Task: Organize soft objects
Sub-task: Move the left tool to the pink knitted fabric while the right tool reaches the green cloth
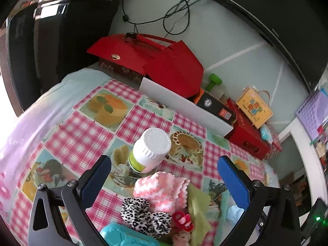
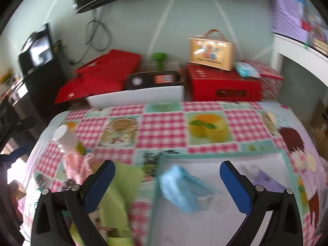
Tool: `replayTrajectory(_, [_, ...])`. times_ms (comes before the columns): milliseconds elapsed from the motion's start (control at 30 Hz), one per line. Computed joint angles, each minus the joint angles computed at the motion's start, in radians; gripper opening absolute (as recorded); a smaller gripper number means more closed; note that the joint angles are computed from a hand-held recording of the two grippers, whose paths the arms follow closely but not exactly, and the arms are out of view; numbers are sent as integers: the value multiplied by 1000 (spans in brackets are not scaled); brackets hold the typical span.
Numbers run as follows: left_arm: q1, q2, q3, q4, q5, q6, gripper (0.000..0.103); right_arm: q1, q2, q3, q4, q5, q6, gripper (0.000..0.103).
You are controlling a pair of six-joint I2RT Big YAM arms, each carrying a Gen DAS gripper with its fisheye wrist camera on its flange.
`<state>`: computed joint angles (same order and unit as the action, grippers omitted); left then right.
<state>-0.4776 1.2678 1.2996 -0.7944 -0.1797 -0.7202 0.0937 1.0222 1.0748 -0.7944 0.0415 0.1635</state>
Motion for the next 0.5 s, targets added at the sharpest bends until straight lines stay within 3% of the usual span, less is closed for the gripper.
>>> replayTrajectory(167, [-3,62,54,-90,23,26,103,61,65,33,-3,-71,4,103])
replayTrajectory(267, [-2,101,80,-131,52,29,103,84,105,45,-10,-58,0,103])
replayTrajectory(400, [-22,166,143,-227,24,44,103,82,148,54,-37,-108,12,102])
replayTrajectory(500, [-24,191,160,-248,45,48,103,87,168,55,-49,-119,-3,98])
